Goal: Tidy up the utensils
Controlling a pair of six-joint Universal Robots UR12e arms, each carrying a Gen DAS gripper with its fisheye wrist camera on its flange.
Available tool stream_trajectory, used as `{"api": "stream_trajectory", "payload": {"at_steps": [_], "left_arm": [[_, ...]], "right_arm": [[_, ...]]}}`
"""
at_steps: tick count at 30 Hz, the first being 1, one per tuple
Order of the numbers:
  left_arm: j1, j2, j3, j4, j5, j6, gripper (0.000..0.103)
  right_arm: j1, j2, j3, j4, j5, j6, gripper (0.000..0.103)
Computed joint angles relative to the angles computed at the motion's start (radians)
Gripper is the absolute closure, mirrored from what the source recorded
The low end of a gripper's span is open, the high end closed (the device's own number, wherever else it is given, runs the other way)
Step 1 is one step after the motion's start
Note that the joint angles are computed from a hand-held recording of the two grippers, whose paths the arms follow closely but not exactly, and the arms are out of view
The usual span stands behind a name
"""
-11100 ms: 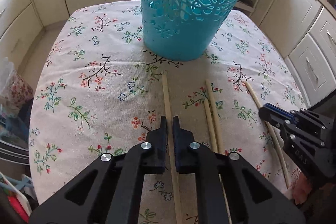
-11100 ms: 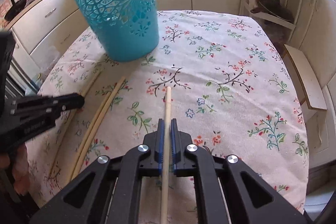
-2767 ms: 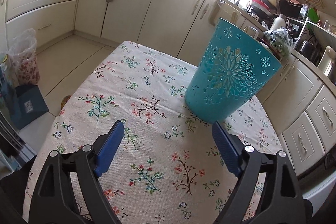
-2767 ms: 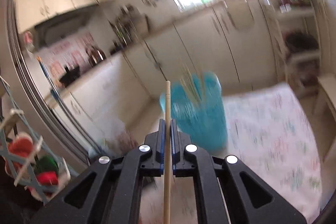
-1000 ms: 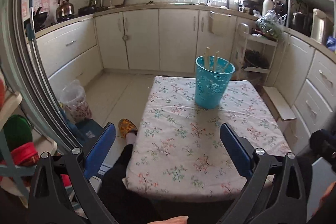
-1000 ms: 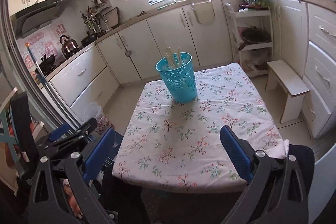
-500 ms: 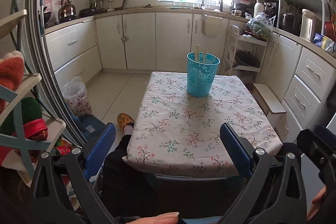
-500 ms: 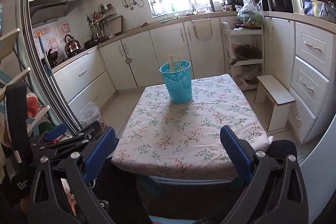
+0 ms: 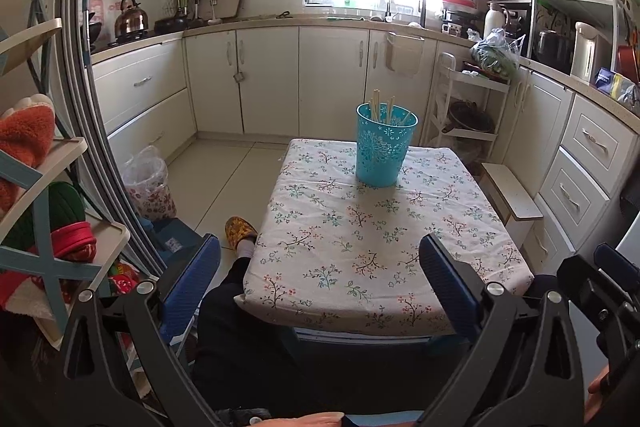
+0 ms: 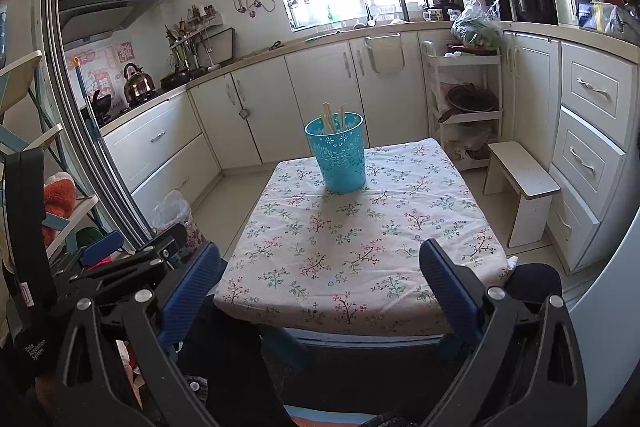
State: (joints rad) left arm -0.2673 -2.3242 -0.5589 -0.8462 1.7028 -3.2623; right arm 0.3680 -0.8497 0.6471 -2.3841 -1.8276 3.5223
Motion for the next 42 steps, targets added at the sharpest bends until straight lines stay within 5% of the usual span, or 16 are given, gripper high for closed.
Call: {"api": "stream_trajectory", "payload": {"at_steps": [42], "left_arm": [[-0.002, 0.009, -0.014, 0.010, -0.002, -0.003, 0.008]], "right_arm": [[0.002, -0.022, 0.042, -0.020, 0.002, -0.013, 0.007]]}}
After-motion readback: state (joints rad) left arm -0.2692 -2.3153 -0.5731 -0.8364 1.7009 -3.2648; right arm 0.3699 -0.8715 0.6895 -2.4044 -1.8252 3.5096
